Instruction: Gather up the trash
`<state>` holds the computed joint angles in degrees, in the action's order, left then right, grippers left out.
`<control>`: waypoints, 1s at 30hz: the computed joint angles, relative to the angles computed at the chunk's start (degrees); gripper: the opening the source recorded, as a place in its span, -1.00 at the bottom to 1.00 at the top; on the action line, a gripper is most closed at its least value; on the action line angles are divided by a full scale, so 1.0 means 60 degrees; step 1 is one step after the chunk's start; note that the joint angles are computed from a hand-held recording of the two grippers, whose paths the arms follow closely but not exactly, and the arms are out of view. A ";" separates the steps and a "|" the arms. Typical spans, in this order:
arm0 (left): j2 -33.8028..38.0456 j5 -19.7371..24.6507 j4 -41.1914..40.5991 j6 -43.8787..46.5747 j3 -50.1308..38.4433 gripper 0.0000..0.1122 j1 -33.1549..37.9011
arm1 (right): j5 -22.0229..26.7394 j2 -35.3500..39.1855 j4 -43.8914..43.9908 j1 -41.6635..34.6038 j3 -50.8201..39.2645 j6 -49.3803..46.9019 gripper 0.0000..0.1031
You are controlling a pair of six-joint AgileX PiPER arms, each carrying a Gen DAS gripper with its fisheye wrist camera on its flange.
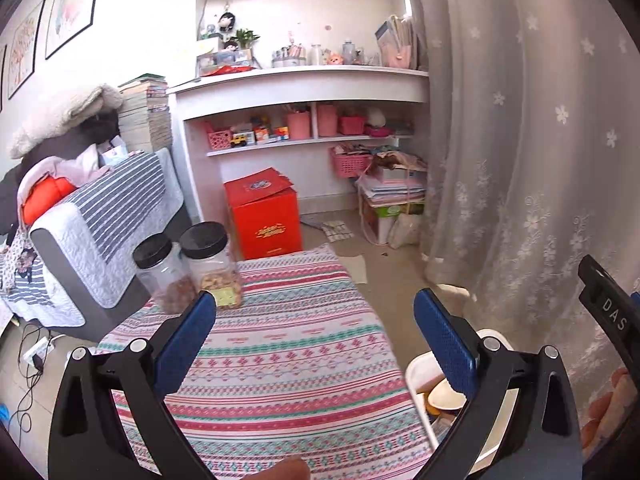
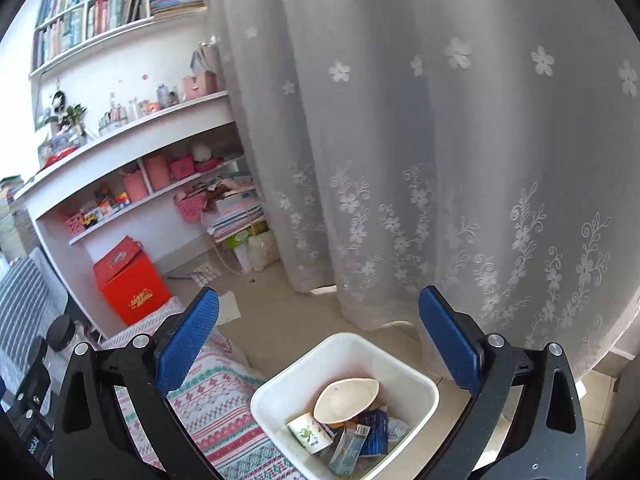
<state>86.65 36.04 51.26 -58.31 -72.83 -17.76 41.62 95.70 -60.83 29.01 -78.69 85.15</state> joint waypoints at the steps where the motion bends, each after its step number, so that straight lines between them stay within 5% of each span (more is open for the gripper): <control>1: -0.0419 -0.0132 0.0207 -0.0251 0.0537 0.71 0.0181 | 0.0046 0.0021 0.0013 0.0279 0.0010 -0.0141 0.86; 9: -0.2506 -0.1369 0.0094 -0.0251 0.3534 0.71 0.2494 | 0.0602 0.0638 0.0204 0.2289 0.0156 -0.0637 0.86; 12: -0.2209 -0.1509 -0.1896 0.1978 0.3456 0.71 0.3458 | 0.0878 0.1034 -0.0184 0.2846 -0.0130 -0.0591 0.86; 21: -0.2382 -0.1950 -0.3855 0.4199 0.3786 0.71 0.5050 | 0.1070 0.1639 -0.0088 0.3507 -0.0850 -0.1117 0.86; 30: -0.2487 -0.2030 -0.4004 0.4436 0.3897 0.71 0.5399 | 0.0933 0.1759 0.0022 0.3635 -0.0987 -0.1295 0.86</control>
